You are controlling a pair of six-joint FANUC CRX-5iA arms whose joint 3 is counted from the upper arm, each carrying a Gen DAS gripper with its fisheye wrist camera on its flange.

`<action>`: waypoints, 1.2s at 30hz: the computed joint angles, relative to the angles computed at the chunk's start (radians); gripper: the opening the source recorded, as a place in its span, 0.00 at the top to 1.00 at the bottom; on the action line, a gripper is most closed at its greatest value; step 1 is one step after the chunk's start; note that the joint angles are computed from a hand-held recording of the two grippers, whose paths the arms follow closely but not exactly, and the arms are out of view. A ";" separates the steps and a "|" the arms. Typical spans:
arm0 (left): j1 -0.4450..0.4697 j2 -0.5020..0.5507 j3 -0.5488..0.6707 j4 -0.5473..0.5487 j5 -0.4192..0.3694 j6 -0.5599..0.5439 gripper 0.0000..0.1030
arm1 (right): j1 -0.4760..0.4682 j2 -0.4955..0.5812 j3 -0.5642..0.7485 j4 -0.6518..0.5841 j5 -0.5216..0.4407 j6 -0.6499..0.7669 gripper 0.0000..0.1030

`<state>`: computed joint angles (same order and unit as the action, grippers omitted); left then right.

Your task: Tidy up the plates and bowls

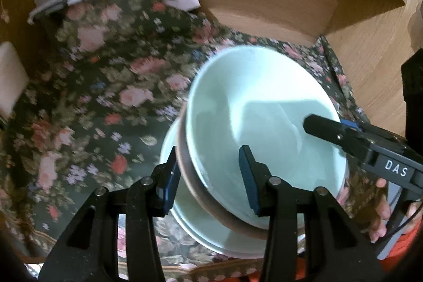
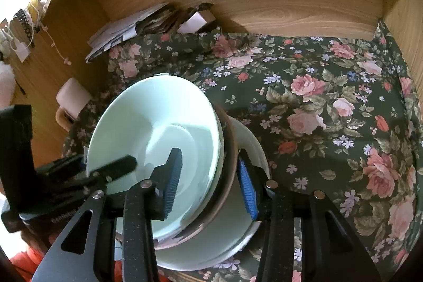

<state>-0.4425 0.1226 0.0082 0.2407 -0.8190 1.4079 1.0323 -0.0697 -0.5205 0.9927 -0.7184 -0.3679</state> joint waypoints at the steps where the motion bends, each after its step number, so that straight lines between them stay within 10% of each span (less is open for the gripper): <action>1: 0.003 -0.007 -0.005 0.004 0.009 -0.004 0.56 | 0.008 0.002 0.004 0.006 -0.024 0.000 0.60; 17: -0.036 -0.242 -0.165 -0.116 0.359 0.071 0.32 | 0.150 -0.038 -0.053 0.423 -0.333 -0.213 0.27; 36: -0.065 -0.389 -0.333 -0.126 0.595 0.082 0.02 | 0.247 0.012 -0.056 0.519 -0.538 -0.248 0.00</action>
